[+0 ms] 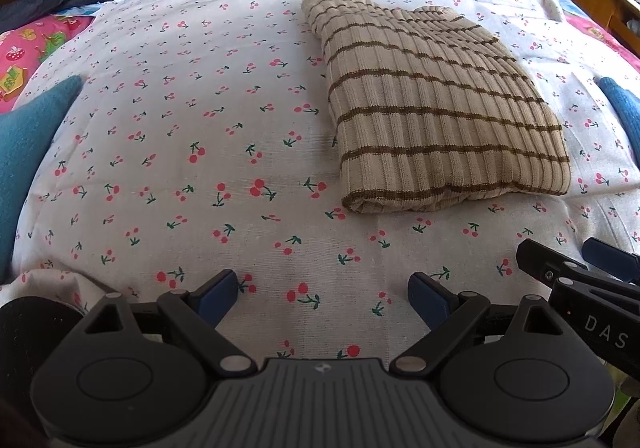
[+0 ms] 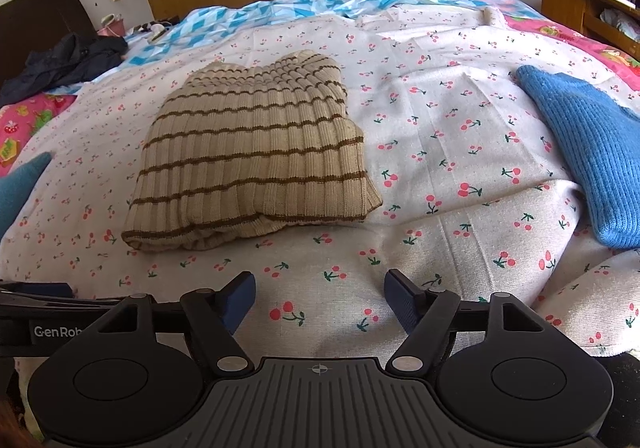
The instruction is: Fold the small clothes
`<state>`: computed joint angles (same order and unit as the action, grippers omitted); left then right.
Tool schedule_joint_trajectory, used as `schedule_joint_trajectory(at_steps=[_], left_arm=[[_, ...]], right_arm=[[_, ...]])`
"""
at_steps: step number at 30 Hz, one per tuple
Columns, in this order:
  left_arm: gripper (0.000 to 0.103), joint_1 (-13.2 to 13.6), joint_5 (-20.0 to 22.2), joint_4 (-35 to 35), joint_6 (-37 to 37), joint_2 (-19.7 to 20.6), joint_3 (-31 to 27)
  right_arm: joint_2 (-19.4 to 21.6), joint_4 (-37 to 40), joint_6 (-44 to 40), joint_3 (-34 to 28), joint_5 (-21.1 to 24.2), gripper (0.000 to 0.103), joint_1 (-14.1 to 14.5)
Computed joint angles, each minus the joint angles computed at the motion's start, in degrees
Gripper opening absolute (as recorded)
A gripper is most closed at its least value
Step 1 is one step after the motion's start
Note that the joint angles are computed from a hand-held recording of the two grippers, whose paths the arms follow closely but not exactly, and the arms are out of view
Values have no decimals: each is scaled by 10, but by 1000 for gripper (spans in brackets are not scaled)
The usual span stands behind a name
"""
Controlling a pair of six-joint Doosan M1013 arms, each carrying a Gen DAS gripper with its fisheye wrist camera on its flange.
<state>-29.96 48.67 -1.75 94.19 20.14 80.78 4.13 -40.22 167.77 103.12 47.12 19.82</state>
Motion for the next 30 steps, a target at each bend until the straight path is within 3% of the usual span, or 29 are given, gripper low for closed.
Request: schedule_joint_trajectory(at_steps=[30], left_arm=[[97, -4, -25, 26, -6, -9, 13]], right_arm=[[3, 15, -18, -10, 18, 78, 2]])
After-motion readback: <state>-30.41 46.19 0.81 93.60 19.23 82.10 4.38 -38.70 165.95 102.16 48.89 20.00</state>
